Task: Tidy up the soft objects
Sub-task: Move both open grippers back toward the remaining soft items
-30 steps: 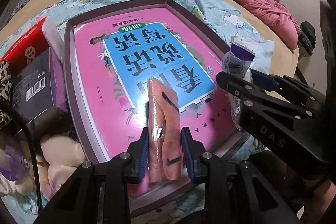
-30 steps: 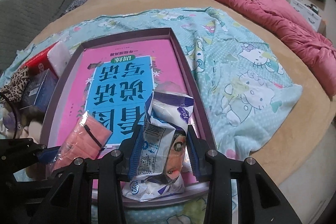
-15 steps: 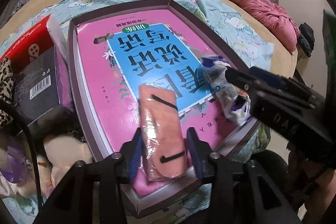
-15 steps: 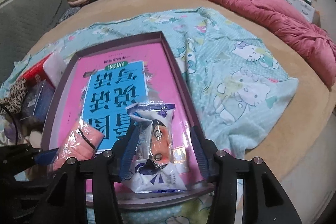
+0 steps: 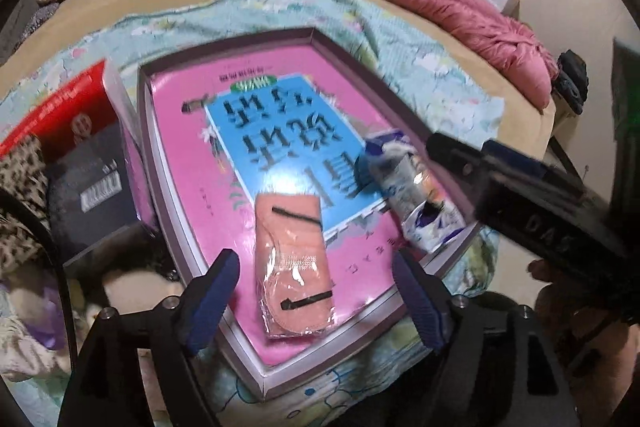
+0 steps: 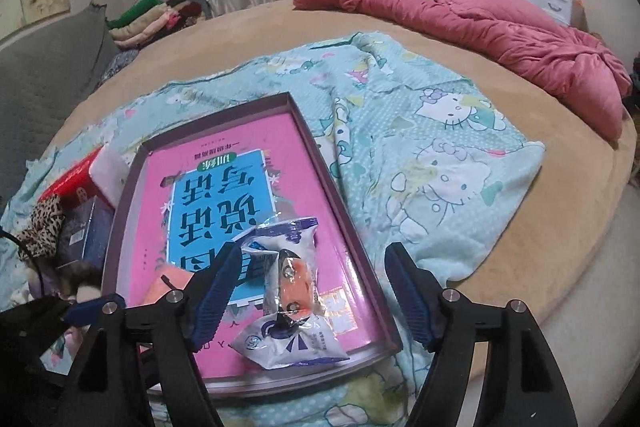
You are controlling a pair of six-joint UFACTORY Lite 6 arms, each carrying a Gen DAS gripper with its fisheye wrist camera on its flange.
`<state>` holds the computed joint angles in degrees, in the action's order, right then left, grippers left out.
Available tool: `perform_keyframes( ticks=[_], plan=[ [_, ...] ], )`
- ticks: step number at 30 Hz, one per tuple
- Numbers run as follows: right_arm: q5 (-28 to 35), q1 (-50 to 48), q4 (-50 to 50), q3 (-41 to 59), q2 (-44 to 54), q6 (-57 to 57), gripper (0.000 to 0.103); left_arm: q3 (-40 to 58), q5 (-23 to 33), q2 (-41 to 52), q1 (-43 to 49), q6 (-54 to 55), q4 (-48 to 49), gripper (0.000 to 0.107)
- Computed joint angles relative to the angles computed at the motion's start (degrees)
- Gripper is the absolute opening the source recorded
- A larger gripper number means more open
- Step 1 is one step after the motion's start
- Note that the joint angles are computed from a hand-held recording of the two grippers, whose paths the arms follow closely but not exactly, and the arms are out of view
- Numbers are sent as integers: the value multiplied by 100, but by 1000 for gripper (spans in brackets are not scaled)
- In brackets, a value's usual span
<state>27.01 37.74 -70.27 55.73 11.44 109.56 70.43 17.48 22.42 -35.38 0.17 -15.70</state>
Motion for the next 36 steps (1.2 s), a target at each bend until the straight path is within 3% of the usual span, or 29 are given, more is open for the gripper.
perform_keyframes(
  ticks=[5, 11, 25, 36],
  plan=[
    [275, 149, -297, -134, -272, 473, 78, -152, -5, -496, -37, -523, 563, 87],
    [414, 320, -619, -252, -616, 918, 81, -439, 49, -1163, -30, -1061, 1117, 88],
    [1212, 1038, -2, 538, -523, 116, 83, -985, 409, -2431, 95, -1852, 2121, 89],
    [1568, 1555, 251, 1382, -352, -377, 84, -1505, 745, -3559, 739, -1181, 1578, 89]
  ],
)
